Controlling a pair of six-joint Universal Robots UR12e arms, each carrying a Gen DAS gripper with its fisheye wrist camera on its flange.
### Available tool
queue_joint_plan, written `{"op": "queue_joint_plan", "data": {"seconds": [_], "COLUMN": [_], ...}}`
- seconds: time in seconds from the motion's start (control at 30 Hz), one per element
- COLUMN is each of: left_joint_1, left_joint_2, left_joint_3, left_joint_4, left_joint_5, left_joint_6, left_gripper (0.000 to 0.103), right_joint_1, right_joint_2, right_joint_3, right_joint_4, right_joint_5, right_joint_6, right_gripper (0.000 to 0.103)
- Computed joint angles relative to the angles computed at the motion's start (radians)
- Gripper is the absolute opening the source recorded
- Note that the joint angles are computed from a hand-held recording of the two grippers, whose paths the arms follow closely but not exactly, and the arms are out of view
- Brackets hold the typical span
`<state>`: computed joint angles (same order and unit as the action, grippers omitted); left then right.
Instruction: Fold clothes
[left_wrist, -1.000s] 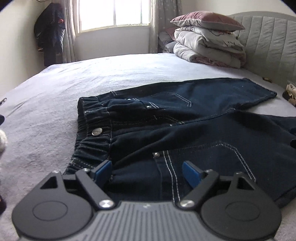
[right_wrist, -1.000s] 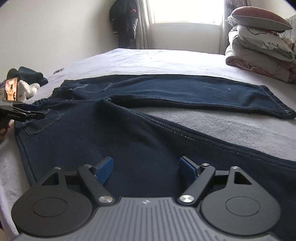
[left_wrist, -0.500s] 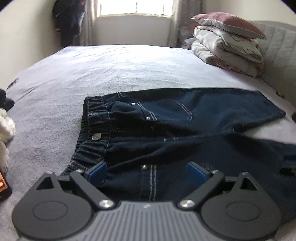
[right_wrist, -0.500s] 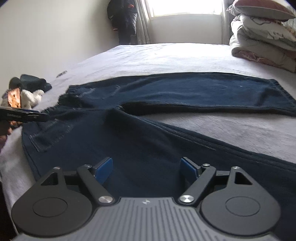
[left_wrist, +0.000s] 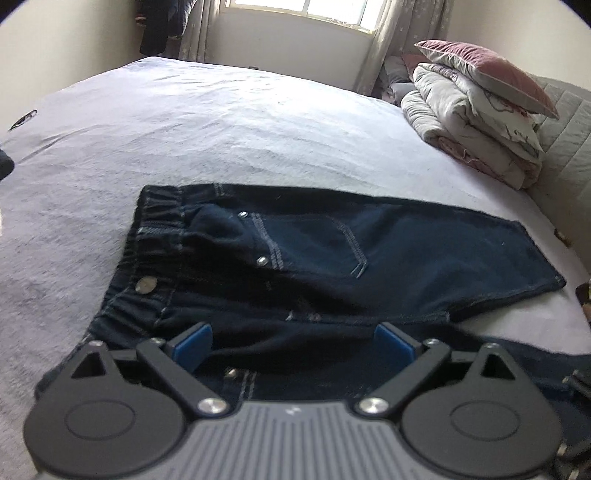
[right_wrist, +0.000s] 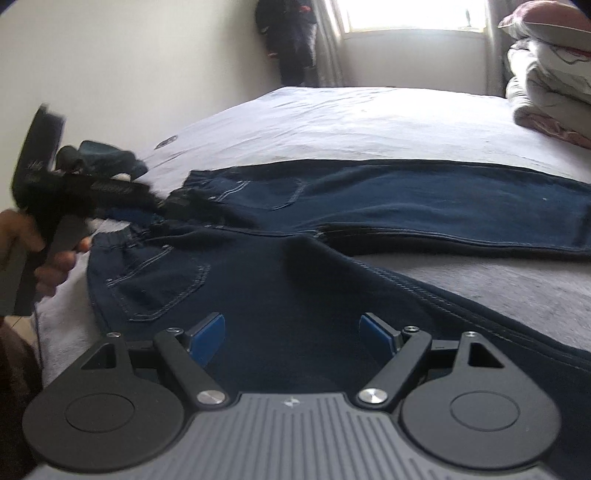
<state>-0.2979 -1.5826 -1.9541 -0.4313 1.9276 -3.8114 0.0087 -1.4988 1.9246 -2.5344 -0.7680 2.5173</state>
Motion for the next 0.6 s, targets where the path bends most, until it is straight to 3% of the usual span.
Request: {"op": "queue_joint_plan", "data": {"seconds": [0.13, 0.33, 0.5, 0.6], "left_joint_1": [0.01, 0.024, 0.027, 0.044], "left_joint_2": [-0.008, -0.013, -0.017, -0.009], "left_joint_3": [0.012, 0.026, 0.04, 0.036], "left_joint_4": [0.016, -0.006, -0.048, -0.062], "left_joint_5": [-0.015, -0.009, 0.04, 0.018], "left_joint_6": [-0.006, -0.023, 0.002, -0.019], "left_gripper": [0.097, 0.098, 0.098, 0.098], "right_joint_1": [0.013, 0.03, 0.068, 0.092], "right_joint_2": [-0.004, 0.034, 0.088, 0.124], "right_joint_3": [-0.032, -0.135, -0.227, -0.282], "right_joint_4": [0.061, 0.165, 0.149, 0.157], "right_joint_5": [0.015, 0.076, 0.028, 0.001], "right_joint_6": [-0.069, -0.078, -0.085, -0.115], "right_gripper": [0.083, 0.083, 0.083, 0.083]}}
